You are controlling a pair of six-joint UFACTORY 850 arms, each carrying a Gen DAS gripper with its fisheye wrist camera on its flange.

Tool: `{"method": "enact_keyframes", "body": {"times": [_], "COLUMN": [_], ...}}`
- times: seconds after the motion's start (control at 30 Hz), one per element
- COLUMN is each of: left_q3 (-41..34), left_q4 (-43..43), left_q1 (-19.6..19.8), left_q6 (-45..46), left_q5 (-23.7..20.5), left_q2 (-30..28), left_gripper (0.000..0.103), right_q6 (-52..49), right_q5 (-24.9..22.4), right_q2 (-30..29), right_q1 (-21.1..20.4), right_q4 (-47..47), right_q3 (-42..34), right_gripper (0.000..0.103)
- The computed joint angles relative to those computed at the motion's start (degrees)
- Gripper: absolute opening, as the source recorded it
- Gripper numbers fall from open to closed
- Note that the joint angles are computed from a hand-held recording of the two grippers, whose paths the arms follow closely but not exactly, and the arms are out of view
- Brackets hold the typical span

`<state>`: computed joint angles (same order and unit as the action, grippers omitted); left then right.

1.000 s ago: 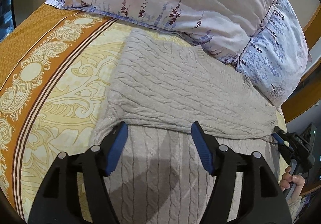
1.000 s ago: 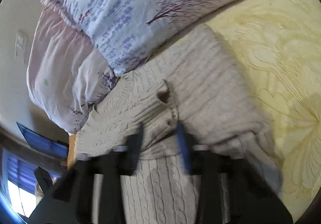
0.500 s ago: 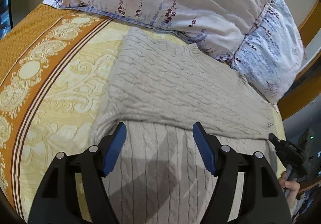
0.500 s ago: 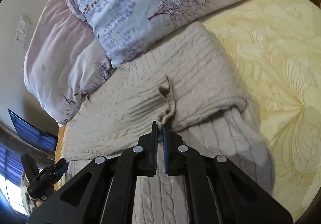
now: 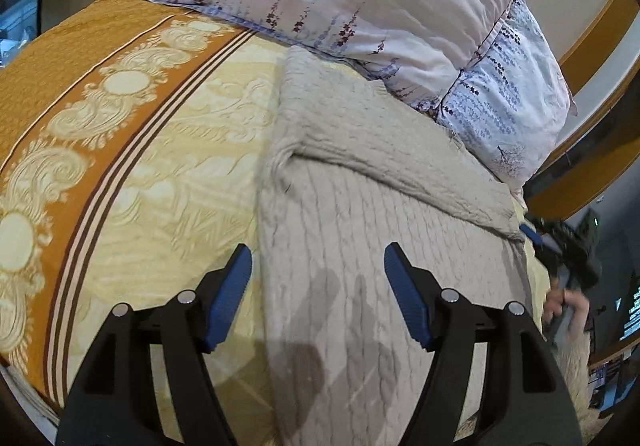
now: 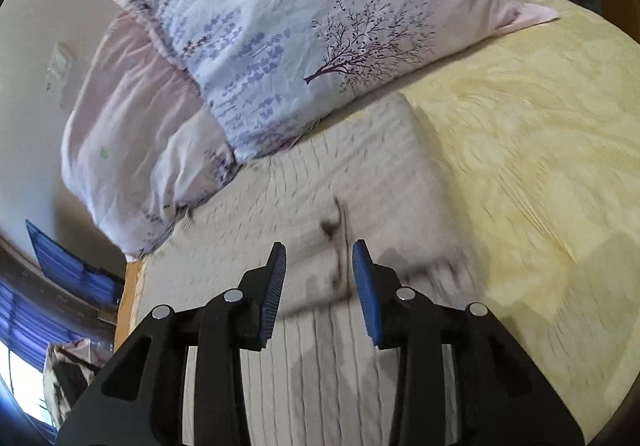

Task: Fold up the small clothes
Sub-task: 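Grasp the sweater hem with both tools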

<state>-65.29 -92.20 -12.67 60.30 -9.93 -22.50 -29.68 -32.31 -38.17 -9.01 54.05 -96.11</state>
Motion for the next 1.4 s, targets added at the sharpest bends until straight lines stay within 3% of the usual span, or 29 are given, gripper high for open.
{"method": "enact_keyframes", "body": {"times": [0.1,0.13,0.17,0.2,0.27,0.3,0.37,0.43,0.53,0.63,0.83,0.9,1.0,1.17,1.4], "left_q3": [1.0,1.3,1.4,1.6,1.7,1.8,2.2,2.8,4.2,5.5,8.3,9.4,11.2,14.6,18.0], "left_q4": [-1.1,-1.2,-1.0,-0.3,-0.2,-0.2,-0.7,-3.2,-9.1,-13.8,-20.4,-22.1,-23.4,-28.2,-28.5], "left_q1": [-0.2,-0.4,-0.6,-0.9,-1.1,-1.1,-1.0,-0.9,-0.8,-0.7,-0.9,-0.7,-0.2,0.0,0.3], "left_q6": [1.6,2.1,2.4,2.4,3.1,3.2,3.8,6.6,13.0,18.1,24.9,26.4,26.5,30.9,32.3], "left_q5": [0.1,0.4,0.7,1.3,1.4,1.3,0.6,-0.2,-1.4,-3.9,-7.6,-9.6,-14.0,-18.2,-25.1], "left_q2": [0.6,0.8,1.0,1.1,1.2,1.3,1.5,1.7,2.3,3.0,4.4,5.0,5.3,6.8,7.7], "left_gripper": [0.069,0.069,0.069,0.069,0.069,0.069,0.069,0.069,0.069,0.068,0.065,0.059,0.051,0.044,0.036], "right_q6": [7.5,9.7,11.6,11.4,10.6,11.7,11.0,7.3,-0.4,-8.4,-12.0,-12.4,-14.6,-21.3,-27.4], "right_q5": [-4.4,-5.5,-5.6,-4.0,3.5,5.1,3.6,0.4,-1.5,-2.0,-5.5,-6.7,-11.3,-22.0,-30.5], "right_q2": [-6.1,-7.6,-8.6,-8.7,-7.0,-6.8,-6.9,-5.6,-0.8,5.1,12.5,13.8,15.1,15.9,18.3], "right_q1": [0.5,0.8,1.3,1.8,2.7,2.8,2.3,1.3,-0.5,-3.0,-7.6,-8.3,-9.4,-11.1,-12.5], "right_q4": [-5.5,-7.9,-11.1,-12.9,-15.0,-15.8,-13.5,-9.7,-3.2,3.1,5.6,5.0,7.2,13.2,15.3], "right_q3": [-8.3,-10.4,-11.9,-12.1,-9.7,-9.4,-9.7,-7.9,-0.8,7.5,17.8,19.9,22.7,26.8,31.7], "right_gripper": [0.037,0.030,0.002,0.003,0.003,0.003,0.004,0.012,0.065,0.066,0.066,0.065,0.055,0.029,0.025]}}
